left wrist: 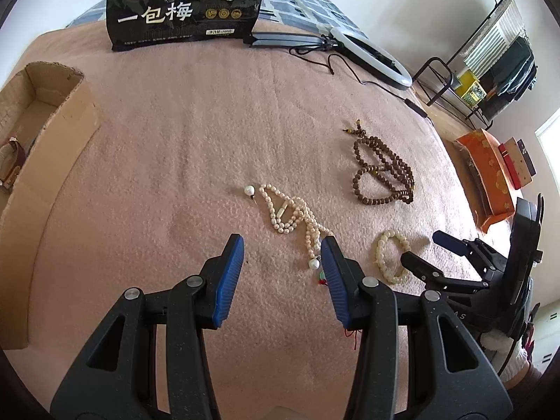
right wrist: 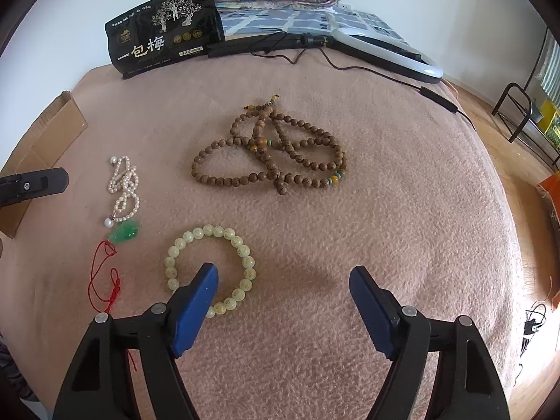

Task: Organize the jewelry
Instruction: 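Close the left gripper on the pearl necklace while the right gripper grips the pale green bead bracelet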

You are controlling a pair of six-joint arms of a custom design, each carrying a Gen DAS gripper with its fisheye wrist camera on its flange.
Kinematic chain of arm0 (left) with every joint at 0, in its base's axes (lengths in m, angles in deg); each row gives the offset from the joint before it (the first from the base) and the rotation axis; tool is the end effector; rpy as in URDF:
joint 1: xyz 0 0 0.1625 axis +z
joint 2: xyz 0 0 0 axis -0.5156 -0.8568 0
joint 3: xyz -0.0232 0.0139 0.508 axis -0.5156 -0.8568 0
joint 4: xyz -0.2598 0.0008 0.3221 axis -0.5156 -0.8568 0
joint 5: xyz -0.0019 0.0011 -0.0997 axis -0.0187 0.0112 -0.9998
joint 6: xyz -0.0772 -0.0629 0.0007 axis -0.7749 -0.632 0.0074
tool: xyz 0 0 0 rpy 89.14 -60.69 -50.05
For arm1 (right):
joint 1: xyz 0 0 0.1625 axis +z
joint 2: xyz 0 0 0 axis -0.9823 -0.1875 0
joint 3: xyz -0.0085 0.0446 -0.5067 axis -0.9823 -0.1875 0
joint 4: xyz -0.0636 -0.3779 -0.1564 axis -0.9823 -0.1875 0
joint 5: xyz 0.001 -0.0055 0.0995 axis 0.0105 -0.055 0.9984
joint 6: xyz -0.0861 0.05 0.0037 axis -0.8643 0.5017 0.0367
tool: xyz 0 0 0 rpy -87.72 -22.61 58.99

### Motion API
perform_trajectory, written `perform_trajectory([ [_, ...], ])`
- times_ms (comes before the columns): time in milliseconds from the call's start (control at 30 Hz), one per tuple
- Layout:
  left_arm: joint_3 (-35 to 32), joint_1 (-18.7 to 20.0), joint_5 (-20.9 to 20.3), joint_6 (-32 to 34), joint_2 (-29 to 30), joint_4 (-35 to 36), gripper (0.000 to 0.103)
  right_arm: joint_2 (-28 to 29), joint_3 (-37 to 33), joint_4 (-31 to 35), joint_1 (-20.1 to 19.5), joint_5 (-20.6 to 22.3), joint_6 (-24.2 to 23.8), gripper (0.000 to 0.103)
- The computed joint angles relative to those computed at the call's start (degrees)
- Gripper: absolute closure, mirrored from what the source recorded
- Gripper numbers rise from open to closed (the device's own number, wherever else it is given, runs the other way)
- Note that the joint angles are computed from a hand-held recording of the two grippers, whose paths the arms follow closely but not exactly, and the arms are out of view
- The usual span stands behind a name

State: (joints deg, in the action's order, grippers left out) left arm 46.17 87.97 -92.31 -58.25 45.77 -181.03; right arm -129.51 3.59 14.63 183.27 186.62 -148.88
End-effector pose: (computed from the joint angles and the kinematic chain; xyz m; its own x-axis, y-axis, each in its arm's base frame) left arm -0.2983 -0.7575 0.1693 -0.7644 0.5708 -0.2998 0.5950 0.8036 0.0130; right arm 0.2033 -0.6007 0.2282 -0.6613 0.3584 0.6590 -0.0979 0.8297 -0.5495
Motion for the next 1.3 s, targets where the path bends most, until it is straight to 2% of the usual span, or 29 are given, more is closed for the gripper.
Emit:
perform_trajectory([
  [300,-0.4,0.0,0.1,-7.1,2.5,-0.1,0.056,0.2,0.8,-1.2,0.0,0.3,-1.0,0.024],
  [567,0.2,-0.6,2.3,-11.9,3.9,-3.0,0.056,-0.2,1.2,-2.5,-0.4,-0.3,-1.8,0.024],
  [667,0.9,-1.3,3.9,-11.1,4.1,-3.9,0.056,-0.5,1.6,-3.1,-0.4,-0.7,-2.0,0.024],
  [833,2.3,-3.2,10.3,-7.6,5.0,-5.4,0.057,-0.8,2.0,-3.3,-0.5,-0.9,-2.1,0.024],
  [967,3.1,-3.9,13.9,-5.4,5.6,-7.3,0.057,-1.0,2.3,-3.4,-0.5,-1.0,-1.9,0.024],
  [1067,3.0,-4.0,15.0,-4.7,6.0,-7.8,0.057,-0.9,2.2,-3.2,-0.5,-0.9,-1.7,0.024],
  [1167,3.4,-4.0,16.3,-3.1,6.1,-9.2,0.066,-0.6,1.8,-2.6,-0.4,-0.7,-1.3,0.024],
  [1300,3.7,-3.9,15.7,-3.2,6.0,-9.9,0.066,-0.6,1.5,-2.5,-0.4,-0.8,-1.1,0.024],
])
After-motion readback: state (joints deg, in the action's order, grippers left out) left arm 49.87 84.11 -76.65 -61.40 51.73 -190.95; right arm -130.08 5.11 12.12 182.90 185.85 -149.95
